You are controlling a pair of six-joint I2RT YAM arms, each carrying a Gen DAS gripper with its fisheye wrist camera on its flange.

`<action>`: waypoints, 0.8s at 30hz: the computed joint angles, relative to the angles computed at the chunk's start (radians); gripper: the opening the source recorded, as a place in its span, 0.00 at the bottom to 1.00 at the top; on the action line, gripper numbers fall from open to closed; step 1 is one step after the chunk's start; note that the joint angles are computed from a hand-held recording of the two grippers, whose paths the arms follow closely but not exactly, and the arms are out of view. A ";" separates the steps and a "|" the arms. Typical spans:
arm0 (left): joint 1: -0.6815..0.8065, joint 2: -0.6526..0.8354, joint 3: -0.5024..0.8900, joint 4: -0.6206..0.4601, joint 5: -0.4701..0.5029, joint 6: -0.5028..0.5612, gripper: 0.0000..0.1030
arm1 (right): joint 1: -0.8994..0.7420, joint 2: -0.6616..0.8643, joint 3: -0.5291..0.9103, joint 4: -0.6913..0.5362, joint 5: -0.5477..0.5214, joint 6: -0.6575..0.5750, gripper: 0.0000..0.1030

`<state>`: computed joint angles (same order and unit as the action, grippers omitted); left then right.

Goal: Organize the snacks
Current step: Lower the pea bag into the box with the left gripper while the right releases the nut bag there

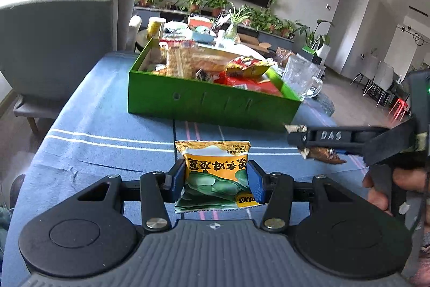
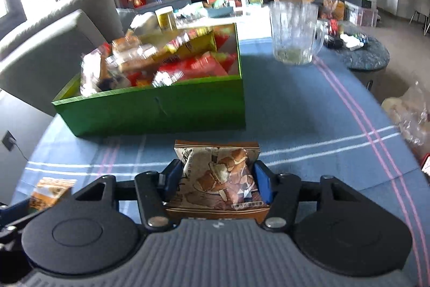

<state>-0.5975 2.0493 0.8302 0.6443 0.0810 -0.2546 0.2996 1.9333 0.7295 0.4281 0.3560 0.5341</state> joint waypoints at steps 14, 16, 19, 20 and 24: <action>0.015 -0.040 -0.009 0.032 -0.005 -0.012 0.44 | 0.051 -0.155 -0.031 0.072 0.033 -0.086 0.81; 0.018 -0.024 0.023 0.020 0.001 -0.008 0.44 | 0.052 -0.146 -0.010 0.071 0.042 -0.099 0.81; 0.019 -0.005 0.068 -0.002 0.005 0.004 0.44 | 0.039 -0.130 0.013 0.071 0.034 -0.112 0.81; 0.019 0.005 0.087 -0.009 0.006 0.009 0.44 | 0.032 -0.118 0.027 0.068 0.026 -0.114 0.81; 0.022 0.041 0.158 -0.039 0.014 0.018 0.44 | 0.023 -0.101 0.045 0.065 0.015 -0.110 0.81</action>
